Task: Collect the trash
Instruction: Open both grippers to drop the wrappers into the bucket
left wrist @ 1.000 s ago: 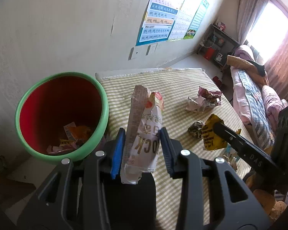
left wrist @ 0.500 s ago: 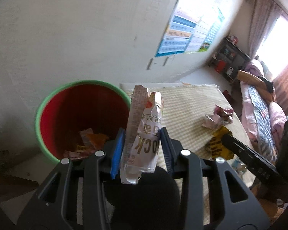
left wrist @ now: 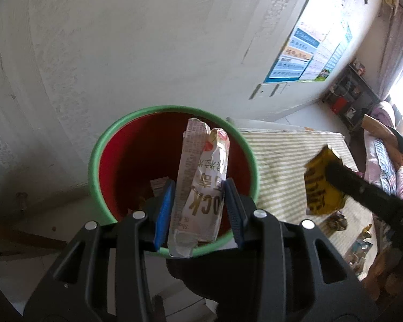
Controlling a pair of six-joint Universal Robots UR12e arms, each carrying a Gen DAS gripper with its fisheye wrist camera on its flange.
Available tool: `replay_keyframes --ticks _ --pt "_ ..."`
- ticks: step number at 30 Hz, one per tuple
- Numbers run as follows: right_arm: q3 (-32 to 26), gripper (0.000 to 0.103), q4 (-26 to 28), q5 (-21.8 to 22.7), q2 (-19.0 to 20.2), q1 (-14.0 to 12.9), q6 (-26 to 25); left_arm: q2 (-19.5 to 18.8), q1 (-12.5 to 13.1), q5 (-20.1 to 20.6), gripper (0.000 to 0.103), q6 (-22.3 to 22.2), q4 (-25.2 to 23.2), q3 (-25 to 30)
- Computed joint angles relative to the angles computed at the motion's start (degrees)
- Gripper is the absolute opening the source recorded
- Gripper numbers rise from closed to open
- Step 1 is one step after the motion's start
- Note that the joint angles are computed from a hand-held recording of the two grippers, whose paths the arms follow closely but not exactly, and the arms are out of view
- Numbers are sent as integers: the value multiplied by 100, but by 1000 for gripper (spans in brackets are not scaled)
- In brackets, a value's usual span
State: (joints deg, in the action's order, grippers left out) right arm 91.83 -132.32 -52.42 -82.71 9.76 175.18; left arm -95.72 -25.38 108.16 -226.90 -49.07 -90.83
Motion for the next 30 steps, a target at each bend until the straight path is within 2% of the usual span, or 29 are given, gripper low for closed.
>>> replay_keyframes --ticks 2,3,4,6,7,10,12,14,17,20,23,26,28,30 --pt "-131 28 19 22 122 85 132 -15 47 -28 38 35 -22 3" --pt "-192 35 -1 50 186 117 223 -26 66 0 40 53 -48 10" --pt "-259 48 -39 77 259 137 319 -39 63 76 42 37 -80 20" --pt "-353 62 -112 104 363 165 460 -35 102 92 61 5 -87 0" --pt "-395 62 -127 95 401 180 510 -31 109 125 65 -42 -94 -8" --pt "-378 62 -270 32 375 160 553 19 122 49 66 -206 -172 -48" --pt "-117 62 -604 -90 182 93 526 84 61 7 66 -573 159 -179" --pt "177 62 -643 -306 -41 -3 262 87 34 -264 66 -673 435 -239" --pt "695 62 -690 -719 -461 -235 -67 -105 -112 -520 66 -414 532 -7" --pt "1032 62 -567 -1063 -781 -532 36 -283 -246 -924 66 -214 863 185" --pt "1249 62 -684 -1625 -1017 -720 22 -481 -466 -1007 66 69 949 394" --pt "1594 62 -1282 -2137 -1213 -834 189 -660 -608 -1137 66 249 969 542" --pt "1853 62 -1643 -2471 -1327 -888 309 -819 -737 -979 66 561 825 742" --pt "1861 62 -1423 -2436 -1371 -1002 474 -934 -806 -942 66 759 824 876"
